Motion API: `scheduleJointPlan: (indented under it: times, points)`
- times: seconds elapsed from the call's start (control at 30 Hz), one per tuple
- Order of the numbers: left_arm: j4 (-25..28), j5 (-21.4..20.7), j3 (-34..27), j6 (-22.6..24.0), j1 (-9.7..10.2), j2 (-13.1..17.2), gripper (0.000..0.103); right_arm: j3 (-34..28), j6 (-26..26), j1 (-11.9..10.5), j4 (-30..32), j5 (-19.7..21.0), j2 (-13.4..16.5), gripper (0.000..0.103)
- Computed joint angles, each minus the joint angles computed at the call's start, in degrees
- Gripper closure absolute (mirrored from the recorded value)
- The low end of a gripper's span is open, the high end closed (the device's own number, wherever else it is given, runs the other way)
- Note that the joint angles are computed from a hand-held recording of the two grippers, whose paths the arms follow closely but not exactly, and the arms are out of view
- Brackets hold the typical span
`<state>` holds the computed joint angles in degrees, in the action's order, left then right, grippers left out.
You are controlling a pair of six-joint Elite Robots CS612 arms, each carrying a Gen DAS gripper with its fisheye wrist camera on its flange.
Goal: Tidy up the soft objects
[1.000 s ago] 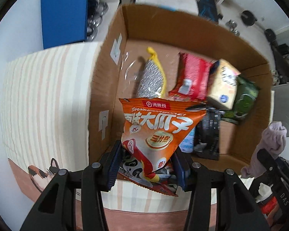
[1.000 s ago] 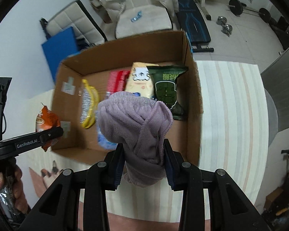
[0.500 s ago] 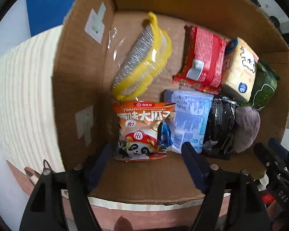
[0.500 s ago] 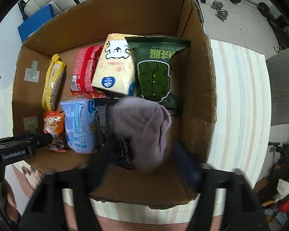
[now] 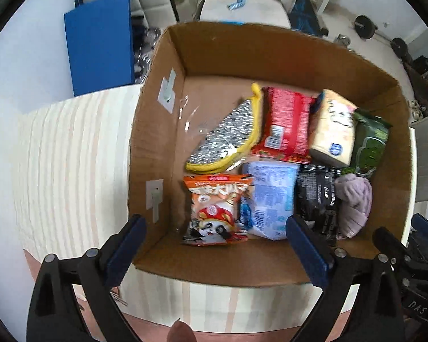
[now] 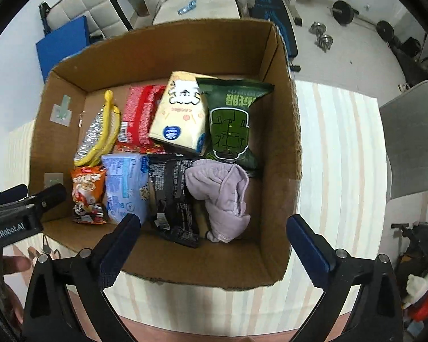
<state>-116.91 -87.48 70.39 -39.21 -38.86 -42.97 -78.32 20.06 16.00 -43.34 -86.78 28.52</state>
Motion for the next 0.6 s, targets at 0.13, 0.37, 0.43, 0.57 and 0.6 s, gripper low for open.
scheduleJointPlan:
  times: [0.13,0.37,0.43,0.57,0.6]
  points:
    - [-2.6,2.2,2.0,-0.2,-0.85,-1.6,0.003,-2.1,0.4,0.4,-0.5,-1.5,0.5,0.000]
    - [-5.2,2.8,4.0,-0.7,-1.73,-2.7,0.003,-4.7,1.0,0.9,-0.3,-3.2,1.1,0.000]
    - [-5.8,3.0,4.2,-0.9,-1.86,-2.5,0.003,-5.1,1.1,0.9,0.0,-3.3,1.2,0.000]
    - [-6.2,3.8,4.6,-1.3,-2.10,-3.1,0.003,-5.5,1.5,0.9,0.5,-3.5,1.3,0.000]
    - [-6.3,4.1,4.7,-1.3,-2.19,-3.2,0.003,-5.5,1.5,0.9,0.4,-3.6,1.3,0.000]
